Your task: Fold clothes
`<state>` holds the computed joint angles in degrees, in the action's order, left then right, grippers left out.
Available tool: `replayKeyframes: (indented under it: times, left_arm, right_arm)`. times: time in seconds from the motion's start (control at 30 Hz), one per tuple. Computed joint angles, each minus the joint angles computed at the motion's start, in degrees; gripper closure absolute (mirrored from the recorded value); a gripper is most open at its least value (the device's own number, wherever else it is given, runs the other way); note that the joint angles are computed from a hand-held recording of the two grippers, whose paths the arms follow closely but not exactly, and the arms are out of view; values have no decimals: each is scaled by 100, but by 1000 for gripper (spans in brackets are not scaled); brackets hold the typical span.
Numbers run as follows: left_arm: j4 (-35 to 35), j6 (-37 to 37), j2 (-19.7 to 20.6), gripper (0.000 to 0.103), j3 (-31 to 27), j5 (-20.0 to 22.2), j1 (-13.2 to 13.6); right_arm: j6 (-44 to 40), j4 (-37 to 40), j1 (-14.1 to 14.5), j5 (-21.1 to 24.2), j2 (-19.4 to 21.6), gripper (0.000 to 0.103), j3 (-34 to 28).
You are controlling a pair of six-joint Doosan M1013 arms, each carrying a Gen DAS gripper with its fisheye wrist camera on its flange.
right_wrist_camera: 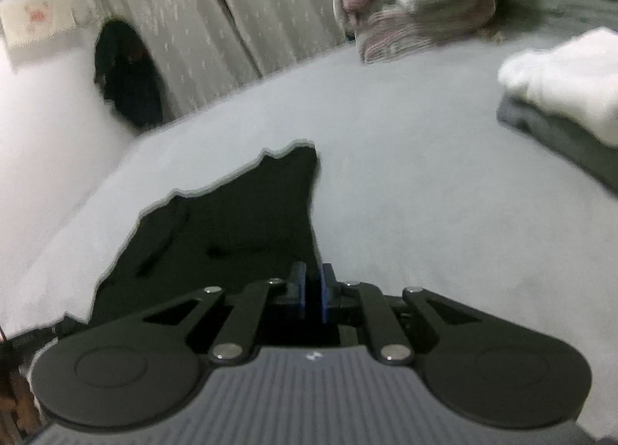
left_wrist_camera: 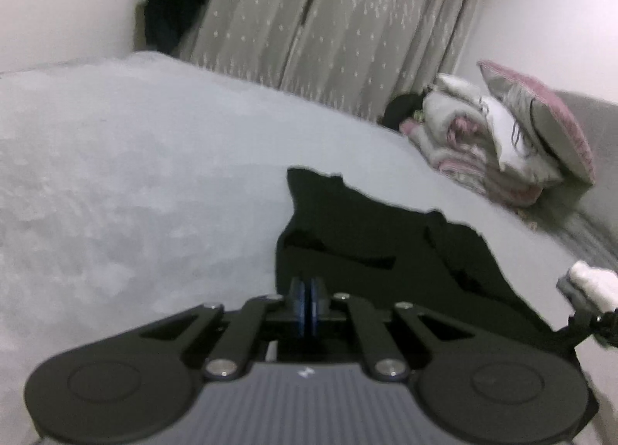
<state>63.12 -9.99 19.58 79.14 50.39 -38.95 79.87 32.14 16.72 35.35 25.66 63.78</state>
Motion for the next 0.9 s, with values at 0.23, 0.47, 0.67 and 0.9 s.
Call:
replayKeyframes:
  times: [0.23, 0.47, 0.67, 0.9]
  left_arm:
    - [-387, 204, 72, 96, -147, 219, 20]
    - [-1165, 1160, -19, 66, -215, 72, 44]
    - [-2067, 2205, -158, 63, -206, 117, 31]
    - [-3068, 2686, -421, 62, -29, -5, 74]
  right_arm:
    - [650, -667, 103, -237, 122, 86, -119]
    - [580, -388, -71, 132, 3, 42, -90]
    - [437, -423, -146, 752, -111, 42, -94]
    - [198, -438, -159, 1523, -240, 44, -12]
